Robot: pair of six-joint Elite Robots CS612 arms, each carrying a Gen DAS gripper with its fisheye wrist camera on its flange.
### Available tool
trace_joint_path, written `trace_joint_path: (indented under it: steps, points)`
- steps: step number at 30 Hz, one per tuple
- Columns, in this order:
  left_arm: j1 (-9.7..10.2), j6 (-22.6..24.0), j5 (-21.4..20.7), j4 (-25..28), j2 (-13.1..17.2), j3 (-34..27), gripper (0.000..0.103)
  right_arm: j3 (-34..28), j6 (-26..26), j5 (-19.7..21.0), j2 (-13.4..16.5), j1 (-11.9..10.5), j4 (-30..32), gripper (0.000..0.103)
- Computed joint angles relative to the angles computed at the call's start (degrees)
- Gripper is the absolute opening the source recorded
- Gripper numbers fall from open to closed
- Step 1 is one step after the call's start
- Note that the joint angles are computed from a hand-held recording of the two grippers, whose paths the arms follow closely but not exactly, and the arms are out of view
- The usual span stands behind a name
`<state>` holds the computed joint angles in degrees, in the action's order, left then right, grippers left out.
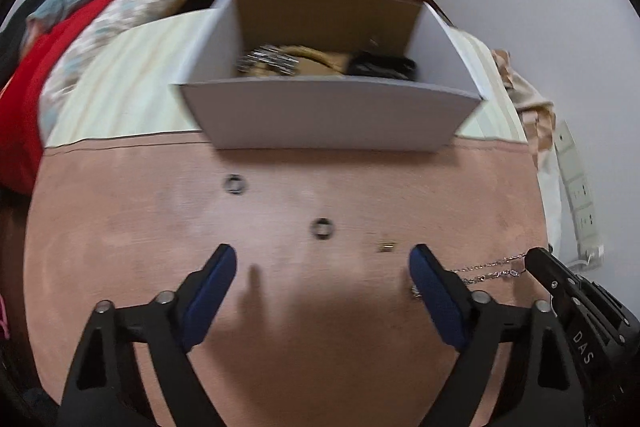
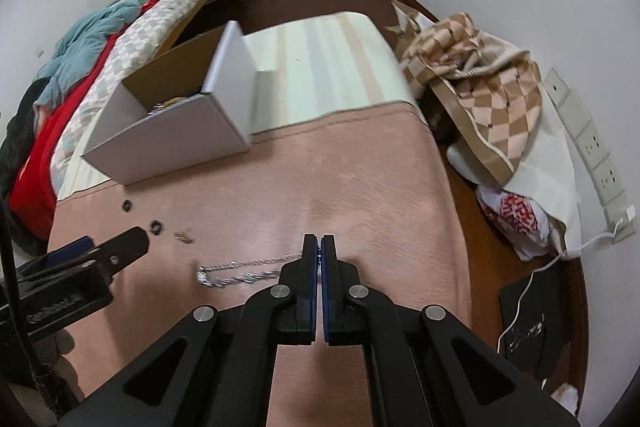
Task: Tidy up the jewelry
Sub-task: 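Grasp the small gold earring with the left tool while the right tool grasps the silver charm bracelet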
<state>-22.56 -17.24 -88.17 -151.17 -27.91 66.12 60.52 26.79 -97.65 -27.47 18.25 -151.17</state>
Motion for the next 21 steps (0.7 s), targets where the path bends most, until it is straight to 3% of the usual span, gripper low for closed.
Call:
trace_joint_path:
  steps: [5, 7, 8, 10, 12, 19, 21]
  points:
    - [-0.85, 2.0, -0.4, 1.6, 1.1, -1.3, 0.063, 1.5, 1.4, -0.4, -0.5, -0.5, -0.4, 0.001]
    - [-1.06, 2.6, -0.5, 1.4, 1.2, -1.3, 0.046, 1.8, 1.7, -0.6, -0.5, -0.5, -0.4, 0.001]
    - [-1.25, 3.1, 0.3, 0.5, 1.2, -1.0, 0.042, 1.8, 1.8, -0.7, -0.5, -0.6, -0.4, 0.001]
    - [-1.33, 3.8, 0.4, -0.6, 1.1, -0.6, 0.021, 1.7, 1.9, -0.9, -0.5, -0.5, -0.3, 0.001]
    - [-1.21, 4.0, -0.2, -1.0, 1.2, -0.7, 0.006, 1.7, 1.7, -1.1, -0.4, -0.5, -0.4, 0.001]
    - [-0.62, 4.1, -0.8, -4.4, 0.5, 0.6, 0.005, 1.7, 1.0, -0.6, -0.8, 0.0, -1.7, 0.001]
    - [-0.46, 4.1, -0.8, -5.6, 0.0, 1.4, 0.0, 1.8, 0.4, -0.7, -1.1, 0.1, -2.2, 0.002]
